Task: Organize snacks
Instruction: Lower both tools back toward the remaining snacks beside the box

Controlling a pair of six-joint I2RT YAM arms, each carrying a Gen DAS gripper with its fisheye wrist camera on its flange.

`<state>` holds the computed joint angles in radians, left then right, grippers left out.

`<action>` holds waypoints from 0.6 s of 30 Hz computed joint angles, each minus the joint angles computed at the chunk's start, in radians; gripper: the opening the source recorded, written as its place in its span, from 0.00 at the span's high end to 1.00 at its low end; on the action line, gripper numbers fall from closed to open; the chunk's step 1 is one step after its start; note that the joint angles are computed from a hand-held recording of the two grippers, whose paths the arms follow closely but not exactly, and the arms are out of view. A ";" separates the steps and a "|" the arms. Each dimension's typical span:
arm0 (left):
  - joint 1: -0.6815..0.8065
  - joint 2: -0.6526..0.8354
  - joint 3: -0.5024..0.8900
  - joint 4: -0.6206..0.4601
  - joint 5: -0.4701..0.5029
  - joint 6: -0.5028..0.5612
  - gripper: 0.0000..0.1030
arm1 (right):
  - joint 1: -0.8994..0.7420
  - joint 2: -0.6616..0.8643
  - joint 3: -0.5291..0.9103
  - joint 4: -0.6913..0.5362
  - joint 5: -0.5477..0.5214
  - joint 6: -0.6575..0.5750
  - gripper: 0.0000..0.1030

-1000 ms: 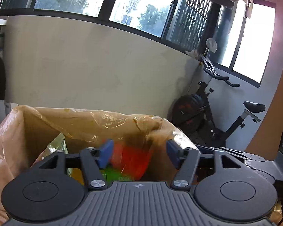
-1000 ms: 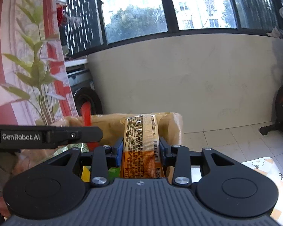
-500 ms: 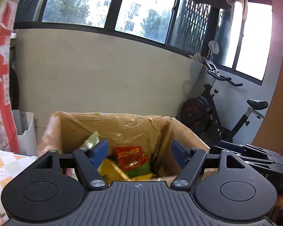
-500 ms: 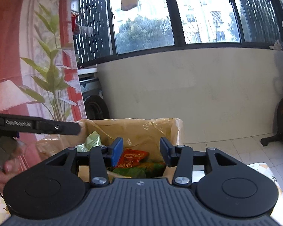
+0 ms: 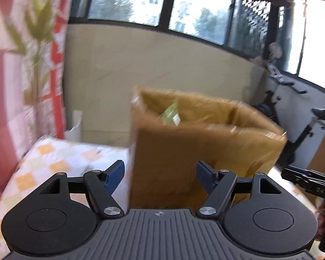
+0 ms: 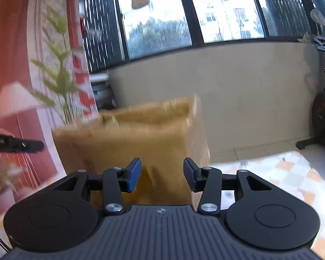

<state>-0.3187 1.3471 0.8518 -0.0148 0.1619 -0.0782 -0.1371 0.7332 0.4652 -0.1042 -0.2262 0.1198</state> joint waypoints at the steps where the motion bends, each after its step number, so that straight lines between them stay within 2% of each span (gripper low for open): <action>1: 0.005 0.003 -0.010 -0.005 -0.006 -0.009 0.28 | 0.006 -0.002 -0.019 -0.006 0.010 -0.008 0.55; 6: 0.009 -0.002 -0.089 0.007 -0.021 -0.046 0.28 | 0.056 0.053 -0.079 -0.041 0.079 -0.047 0.55; 9: 0.009 0.007 -0.118 0.017 -0.022 -0.071 0.28 | 0.102 0.149 -0.089 -0.031 0.146 -0.083 0.55; 13: -0.014 0.008 -0.136 0.022 -0.043 -0.090 0.28 | 0.120 0.241 -0.082 -0.036 0.182 -0.092 0.55; 18: -0.036 0.004 -0.173 0.036 -0.050 -0.098 0.28 | 0.114 0.176 -0.105 -0.107 0.171 -0.070 0.55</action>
